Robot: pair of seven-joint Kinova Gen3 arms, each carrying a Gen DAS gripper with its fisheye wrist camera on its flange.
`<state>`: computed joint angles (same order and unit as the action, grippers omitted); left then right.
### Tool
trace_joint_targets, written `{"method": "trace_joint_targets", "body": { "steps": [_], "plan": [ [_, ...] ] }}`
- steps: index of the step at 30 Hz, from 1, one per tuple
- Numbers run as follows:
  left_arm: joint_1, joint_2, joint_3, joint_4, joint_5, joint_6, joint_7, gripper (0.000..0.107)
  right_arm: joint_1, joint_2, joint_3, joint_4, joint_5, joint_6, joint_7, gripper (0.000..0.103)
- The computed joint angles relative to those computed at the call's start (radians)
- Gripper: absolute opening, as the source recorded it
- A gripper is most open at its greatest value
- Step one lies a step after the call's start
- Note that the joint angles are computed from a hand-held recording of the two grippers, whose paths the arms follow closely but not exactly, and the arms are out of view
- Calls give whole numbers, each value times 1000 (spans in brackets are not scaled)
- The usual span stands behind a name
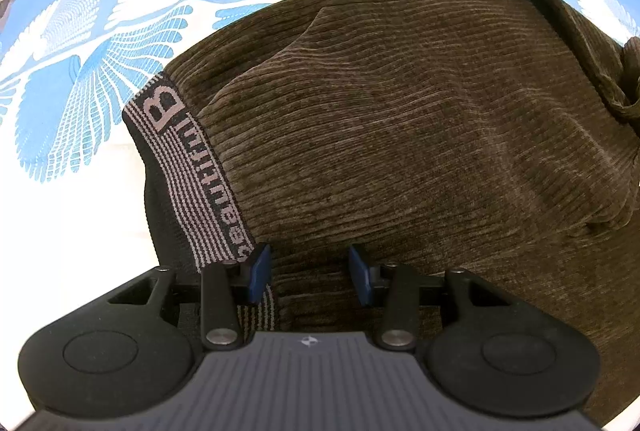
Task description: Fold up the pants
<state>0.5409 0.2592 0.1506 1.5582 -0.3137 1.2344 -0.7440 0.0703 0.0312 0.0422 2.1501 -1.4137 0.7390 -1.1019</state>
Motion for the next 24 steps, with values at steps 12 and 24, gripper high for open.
{"method": "trace_joint_targets", "body": {
  "steps": [12,24],
  "plan": [
    [16,-33,216,-54,-110,-319,-19,48,61,83,-236,-132,179,-179,-381,12],
    [331,176,-59,-243,-115,-228,-34,5,154,-83,-345,-185,372,-488,-418,7]
  ]
}}
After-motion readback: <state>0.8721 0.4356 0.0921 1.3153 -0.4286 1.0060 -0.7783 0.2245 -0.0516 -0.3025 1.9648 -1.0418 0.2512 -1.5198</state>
